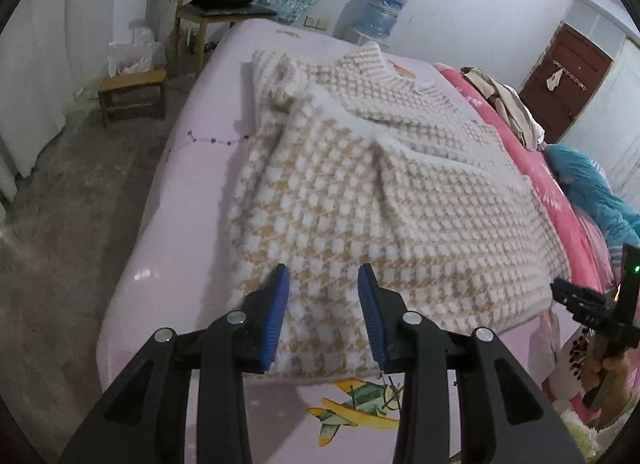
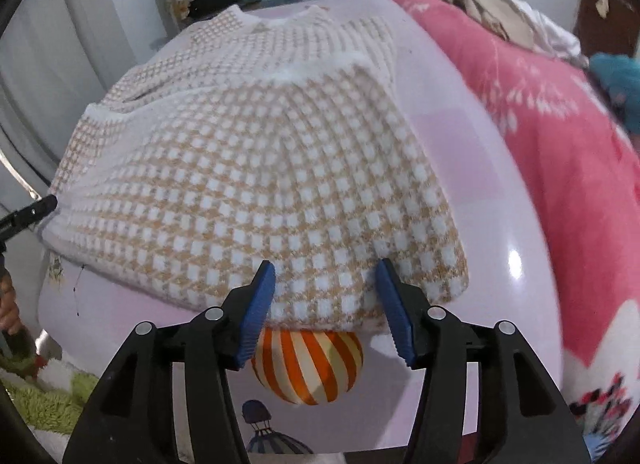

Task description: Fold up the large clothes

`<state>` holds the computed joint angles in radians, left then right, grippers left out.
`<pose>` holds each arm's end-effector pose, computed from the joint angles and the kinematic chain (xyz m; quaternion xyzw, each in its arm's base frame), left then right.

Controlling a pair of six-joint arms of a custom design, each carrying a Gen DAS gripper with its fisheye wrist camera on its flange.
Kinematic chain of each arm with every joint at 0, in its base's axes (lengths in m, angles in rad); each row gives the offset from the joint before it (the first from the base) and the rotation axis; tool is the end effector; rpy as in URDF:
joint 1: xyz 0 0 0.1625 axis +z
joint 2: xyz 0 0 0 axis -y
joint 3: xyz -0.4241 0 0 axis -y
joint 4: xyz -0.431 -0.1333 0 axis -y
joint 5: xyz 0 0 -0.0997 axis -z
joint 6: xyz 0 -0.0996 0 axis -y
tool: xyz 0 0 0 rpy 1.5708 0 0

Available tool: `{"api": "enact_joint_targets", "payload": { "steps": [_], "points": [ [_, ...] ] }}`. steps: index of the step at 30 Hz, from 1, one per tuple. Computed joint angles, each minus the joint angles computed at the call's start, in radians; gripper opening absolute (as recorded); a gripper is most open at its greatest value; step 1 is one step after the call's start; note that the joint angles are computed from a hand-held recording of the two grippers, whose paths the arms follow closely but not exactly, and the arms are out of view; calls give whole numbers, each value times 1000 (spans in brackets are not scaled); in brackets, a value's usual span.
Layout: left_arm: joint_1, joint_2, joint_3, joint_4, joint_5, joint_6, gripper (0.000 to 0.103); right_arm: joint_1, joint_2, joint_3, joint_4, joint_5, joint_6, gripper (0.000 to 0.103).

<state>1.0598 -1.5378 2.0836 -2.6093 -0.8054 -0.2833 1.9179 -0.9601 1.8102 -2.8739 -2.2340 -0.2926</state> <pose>-0.0701 -0.5387 0.3465 0.0117 0.9042 -0.3487 0.2465 0.2894 -0.5883 0.1592 0.2203 -0.8976 0.2209 0.3113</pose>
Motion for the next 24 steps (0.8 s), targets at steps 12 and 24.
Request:
{"api": "enact_joint_targets", "payload": {
  "steps": [12, 24],
  "points": [
    [-28, 12, -93, 8, 76, 59, 70, 32, 12, -112, 32, 124, -22, 79],
    [14, 257, -463, -26, 16, 292, 76, 4, 212, -565, 249, 258, -20, 81]
  ]
}}
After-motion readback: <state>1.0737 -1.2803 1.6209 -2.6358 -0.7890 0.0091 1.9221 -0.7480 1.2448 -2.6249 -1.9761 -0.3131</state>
